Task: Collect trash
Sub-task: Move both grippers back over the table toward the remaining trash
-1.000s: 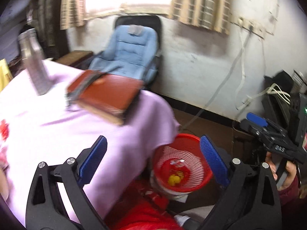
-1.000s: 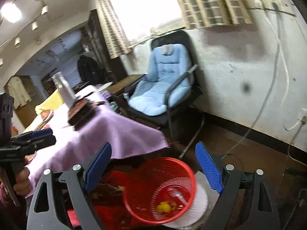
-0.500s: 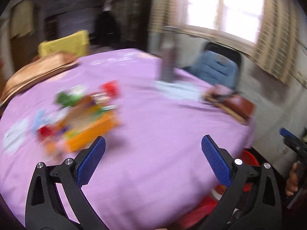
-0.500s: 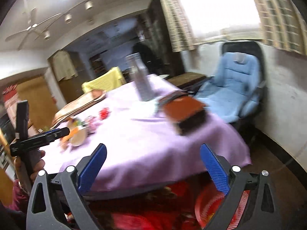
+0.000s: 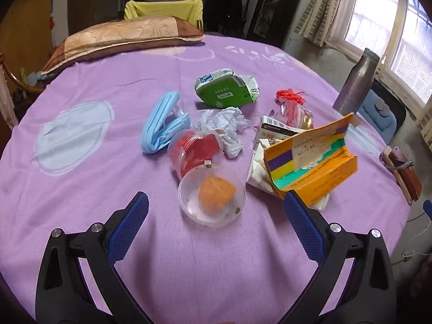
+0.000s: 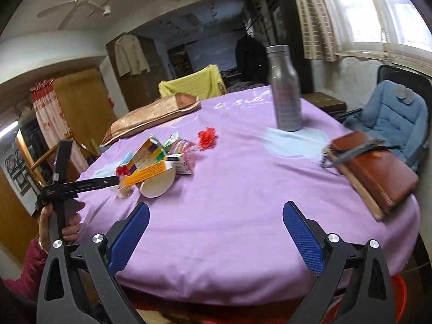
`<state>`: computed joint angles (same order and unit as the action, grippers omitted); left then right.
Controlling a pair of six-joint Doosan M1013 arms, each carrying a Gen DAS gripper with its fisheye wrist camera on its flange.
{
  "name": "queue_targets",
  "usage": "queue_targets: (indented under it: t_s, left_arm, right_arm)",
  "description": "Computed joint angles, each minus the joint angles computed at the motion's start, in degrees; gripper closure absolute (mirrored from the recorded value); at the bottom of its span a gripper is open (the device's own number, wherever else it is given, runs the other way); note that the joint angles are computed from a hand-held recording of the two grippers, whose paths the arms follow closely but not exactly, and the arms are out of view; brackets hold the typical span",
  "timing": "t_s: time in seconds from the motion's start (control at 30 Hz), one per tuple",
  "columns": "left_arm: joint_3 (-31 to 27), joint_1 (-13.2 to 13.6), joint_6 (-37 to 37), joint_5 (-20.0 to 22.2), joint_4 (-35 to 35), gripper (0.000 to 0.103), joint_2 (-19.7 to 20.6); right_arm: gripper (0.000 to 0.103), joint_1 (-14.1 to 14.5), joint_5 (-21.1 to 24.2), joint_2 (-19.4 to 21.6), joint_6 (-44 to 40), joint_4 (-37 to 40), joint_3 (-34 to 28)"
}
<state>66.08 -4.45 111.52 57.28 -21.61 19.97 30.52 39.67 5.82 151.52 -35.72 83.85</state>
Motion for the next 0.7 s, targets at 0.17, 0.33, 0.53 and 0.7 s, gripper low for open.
queue_targets:
  t_s: [0.17,0.33,0.53,0.7]
  left_arm:
    - [-4.56,-0.03,-2.4,5.35,2.78,0.007,3.55]
    - [-4.96,1.2,-2.28,2.98,8.02,0.006,3.92]
    - [-4.96,5.1,-2.18,4.02,-2.69,0.006,4.37]
    - [-4.5,5.53,0.36,3.26,-6.7,0.006,3.99]
  right_arm:
    - [0.006,-0.73,-0.33,2.12,-6.12,4.23,-2.97]
    - [0.006,-1.83,-0.6,5.65,-15.02,11.56,-7.9]
    - [0.006,-3.02,1.19,12.04,-27.94,22.55,-16.37]
    - [0.006,-4.23,4.31,16.97,-31.45,28.03,-23.18]
